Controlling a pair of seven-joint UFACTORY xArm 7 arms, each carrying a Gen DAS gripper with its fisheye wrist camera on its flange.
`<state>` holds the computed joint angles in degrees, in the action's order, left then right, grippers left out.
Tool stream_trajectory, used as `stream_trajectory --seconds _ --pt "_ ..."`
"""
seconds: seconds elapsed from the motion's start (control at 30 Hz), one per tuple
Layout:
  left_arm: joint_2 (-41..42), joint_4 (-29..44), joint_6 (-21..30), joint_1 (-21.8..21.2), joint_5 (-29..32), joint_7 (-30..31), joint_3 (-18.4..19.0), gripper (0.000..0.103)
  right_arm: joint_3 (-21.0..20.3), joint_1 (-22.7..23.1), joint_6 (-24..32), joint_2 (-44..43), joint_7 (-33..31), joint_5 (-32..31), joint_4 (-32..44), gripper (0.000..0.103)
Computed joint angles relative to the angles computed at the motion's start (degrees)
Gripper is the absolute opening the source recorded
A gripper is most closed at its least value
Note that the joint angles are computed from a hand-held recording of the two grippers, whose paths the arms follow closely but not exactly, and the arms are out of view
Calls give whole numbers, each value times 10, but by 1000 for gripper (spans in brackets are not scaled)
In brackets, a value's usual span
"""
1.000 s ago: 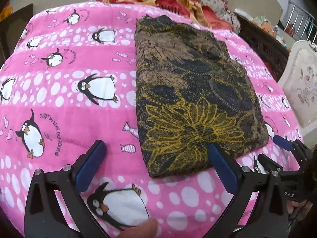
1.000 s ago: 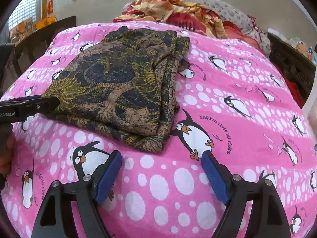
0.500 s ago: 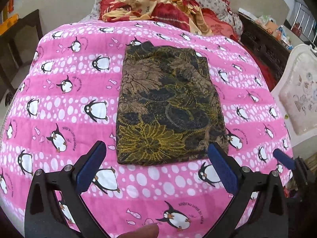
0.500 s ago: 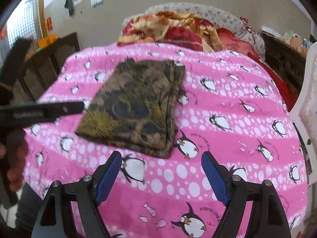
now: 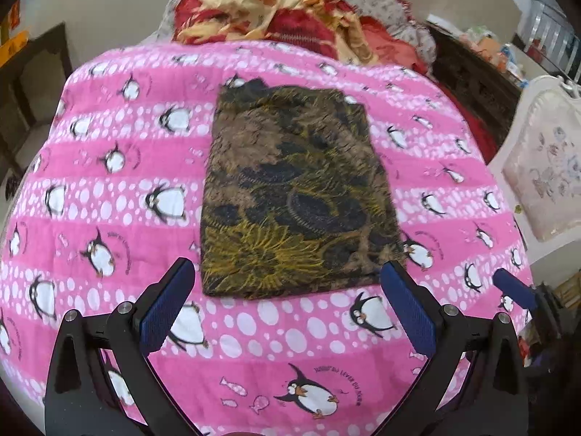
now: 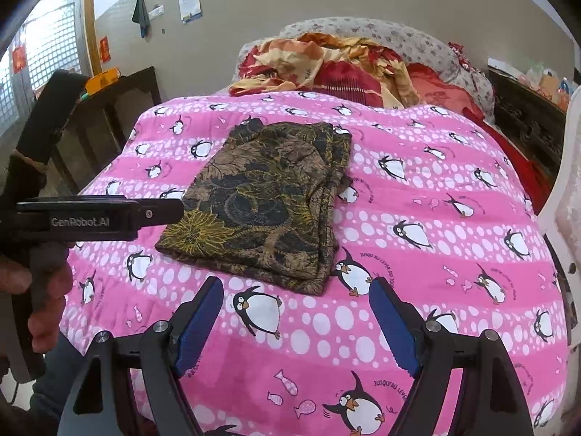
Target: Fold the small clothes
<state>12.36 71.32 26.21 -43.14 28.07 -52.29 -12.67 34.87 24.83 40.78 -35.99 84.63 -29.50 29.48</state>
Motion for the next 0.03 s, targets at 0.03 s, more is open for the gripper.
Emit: stream_trajectory --seconds 0.03 --pt "0 3 6 -5 14 -7 3 103 0 1 -1 -3 2 0 -2 80"
